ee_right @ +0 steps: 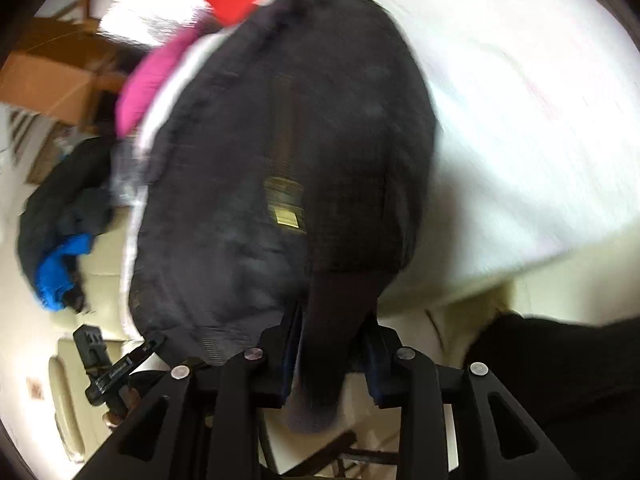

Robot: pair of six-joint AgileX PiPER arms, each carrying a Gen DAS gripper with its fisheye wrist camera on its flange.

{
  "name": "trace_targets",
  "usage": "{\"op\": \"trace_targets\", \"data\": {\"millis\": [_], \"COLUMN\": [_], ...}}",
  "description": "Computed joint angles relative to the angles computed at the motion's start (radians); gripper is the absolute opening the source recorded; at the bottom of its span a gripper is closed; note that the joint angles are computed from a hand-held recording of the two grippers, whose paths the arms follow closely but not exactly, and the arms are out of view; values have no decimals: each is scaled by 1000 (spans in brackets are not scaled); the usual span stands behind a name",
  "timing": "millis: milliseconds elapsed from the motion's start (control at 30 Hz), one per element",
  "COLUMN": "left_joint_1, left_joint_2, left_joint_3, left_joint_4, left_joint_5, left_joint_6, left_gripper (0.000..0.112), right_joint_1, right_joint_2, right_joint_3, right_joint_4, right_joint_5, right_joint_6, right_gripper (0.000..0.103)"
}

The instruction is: Fold large clothes

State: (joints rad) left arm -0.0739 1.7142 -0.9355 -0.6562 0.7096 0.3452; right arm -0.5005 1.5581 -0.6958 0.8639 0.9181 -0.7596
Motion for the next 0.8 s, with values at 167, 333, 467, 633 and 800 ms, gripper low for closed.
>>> {"op": "trace_targets", "data": {"millis": [167,333,467,633,800], "left_joint_1": [-31,-75,-10,52,91], "left_joint_2": [45,-7,-86,-178,-114], "left_joint_3": [-34,6,29,-84,-391], "left_joint_4": [17,26,-104,-178,-190], "left_joint_5": [-16,-55,33,172,293], "left_joint_6": [-7,24,146,217,131], "left_gripper": [64,23,14,14,10], "right_joint_1": [9,41,9,-110,-71], "right_joint_2": [42,88,-34,-109,-132], "right_joint_3": [9,11,32,-75,-221], "right_joint_4": [1,64,73,162,240], "right_joint_5": [-78,-59,11,247,238], "right_joint_6": [-10,-124,-131,-177,-132], "right_gripper": [83,38,22,19,18]}}
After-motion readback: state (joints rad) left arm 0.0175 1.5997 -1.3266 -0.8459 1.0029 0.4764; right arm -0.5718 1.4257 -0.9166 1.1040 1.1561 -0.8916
